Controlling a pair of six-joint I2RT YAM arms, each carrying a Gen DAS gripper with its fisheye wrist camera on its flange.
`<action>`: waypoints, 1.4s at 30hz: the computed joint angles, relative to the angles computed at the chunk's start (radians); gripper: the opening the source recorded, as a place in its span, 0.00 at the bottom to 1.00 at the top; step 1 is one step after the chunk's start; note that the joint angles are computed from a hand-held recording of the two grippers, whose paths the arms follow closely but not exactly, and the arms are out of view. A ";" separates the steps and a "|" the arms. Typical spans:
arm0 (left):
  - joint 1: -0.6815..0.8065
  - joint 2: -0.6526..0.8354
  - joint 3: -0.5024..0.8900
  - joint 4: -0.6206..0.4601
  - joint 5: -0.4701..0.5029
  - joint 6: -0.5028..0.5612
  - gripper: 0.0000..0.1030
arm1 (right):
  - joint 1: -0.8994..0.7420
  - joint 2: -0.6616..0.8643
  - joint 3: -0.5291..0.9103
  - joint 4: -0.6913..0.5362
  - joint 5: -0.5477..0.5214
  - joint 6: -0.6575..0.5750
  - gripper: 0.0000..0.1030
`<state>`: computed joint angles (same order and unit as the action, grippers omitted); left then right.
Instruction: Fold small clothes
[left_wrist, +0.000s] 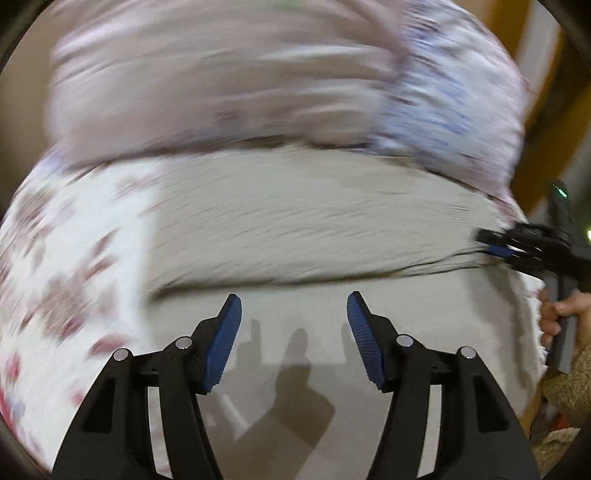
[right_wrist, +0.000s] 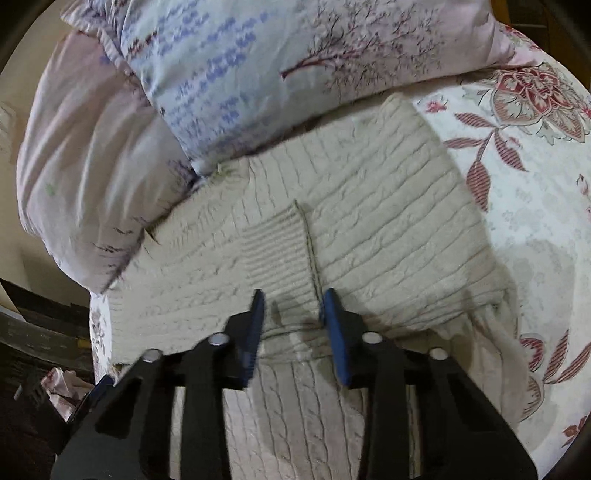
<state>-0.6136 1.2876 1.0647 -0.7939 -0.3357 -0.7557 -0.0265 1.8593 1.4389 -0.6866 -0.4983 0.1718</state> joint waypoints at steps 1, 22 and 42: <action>0.015 -0.051 -0.037 -0.031 -0.002 -0.039 0.59 | 0.007 -0.004 -0.007 0.007 0.011 -0.005 0.23; 0.051 -0.300 -0.271 -0.053 0.131 -0.221 0.59 | 0.048 -0.062 -0.066 0.106 0.213 -0.088 0.25; 0.068 -0.657 -0.477 0.040 0.423 -0.400 0.40 | -0.458 -0.044 -0.105 -0.392 -0.216 -0.565 0.53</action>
